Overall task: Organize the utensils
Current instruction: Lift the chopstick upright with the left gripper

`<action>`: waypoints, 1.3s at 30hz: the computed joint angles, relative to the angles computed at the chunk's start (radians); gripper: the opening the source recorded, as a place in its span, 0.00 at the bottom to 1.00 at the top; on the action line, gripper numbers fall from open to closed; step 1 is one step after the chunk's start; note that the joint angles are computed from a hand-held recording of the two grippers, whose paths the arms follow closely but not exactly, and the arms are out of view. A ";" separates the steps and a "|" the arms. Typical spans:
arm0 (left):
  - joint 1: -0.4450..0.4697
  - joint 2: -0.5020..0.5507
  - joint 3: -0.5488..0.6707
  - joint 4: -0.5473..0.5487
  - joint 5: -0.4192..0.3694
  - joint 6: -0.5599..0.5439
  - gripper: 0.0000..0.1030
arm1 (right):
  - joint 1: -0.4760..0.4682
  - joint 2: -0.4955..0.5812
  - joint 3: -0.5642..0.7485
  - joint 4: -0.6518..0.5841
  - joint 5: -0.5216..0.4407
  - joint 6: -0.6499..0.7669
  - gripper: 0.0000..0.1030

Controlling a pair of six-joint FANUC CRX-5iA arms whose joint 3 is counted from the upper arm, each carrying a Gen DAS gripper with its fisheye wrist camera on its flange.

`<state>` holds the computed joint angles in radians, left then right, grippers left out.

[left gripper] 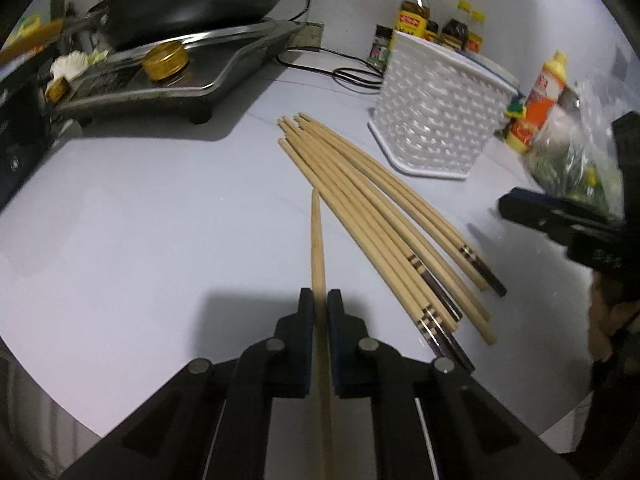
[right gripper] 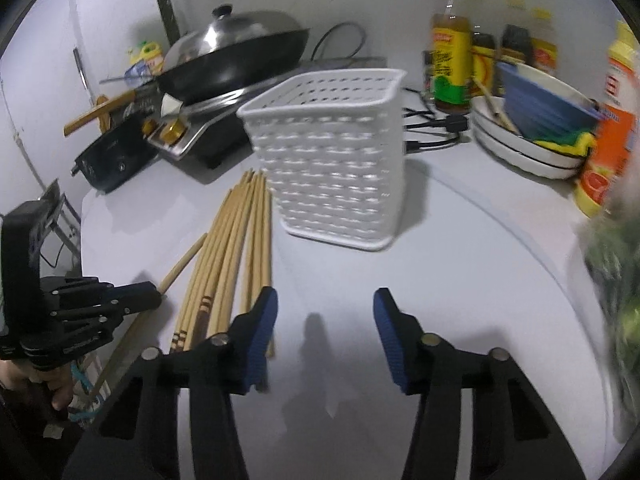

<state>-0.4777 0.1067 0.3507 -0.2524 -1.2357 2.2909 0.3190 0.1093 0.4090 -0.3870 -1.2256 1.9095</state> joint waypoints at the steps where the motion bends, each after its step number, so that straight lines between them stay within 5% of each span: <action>1: 0.015 -0.016 -0.028 0.020 0.029 -0.003 0.06 | 0.019 0.010 0.007 0.017 0.001 -0.012 0.40; 13: 0.127 -0.136 -0.211 0.146 0.241 -0.100 0.06 | 0.168 0.101 0.053 0.182 0.015 -0.140 0.25; 27: 0.122 -0.179 -0.246 0.112 0.278 -0.040 0.06 | 0.205 0.094 0.024 0.237 0.020 -0.101 0.18; 30: 0.114 -0.182 -0.242 0.102 0.278 -0.028 0.06 | 0.211 0.071 -0.013 0.249 0.059 -0.097 0.06; 39: 0.091 -0.180 -0.220 0.076 0.280 -0.010 0.06 | 0.170 0.018 -0.051 0.213 0.005 -0.042 0.05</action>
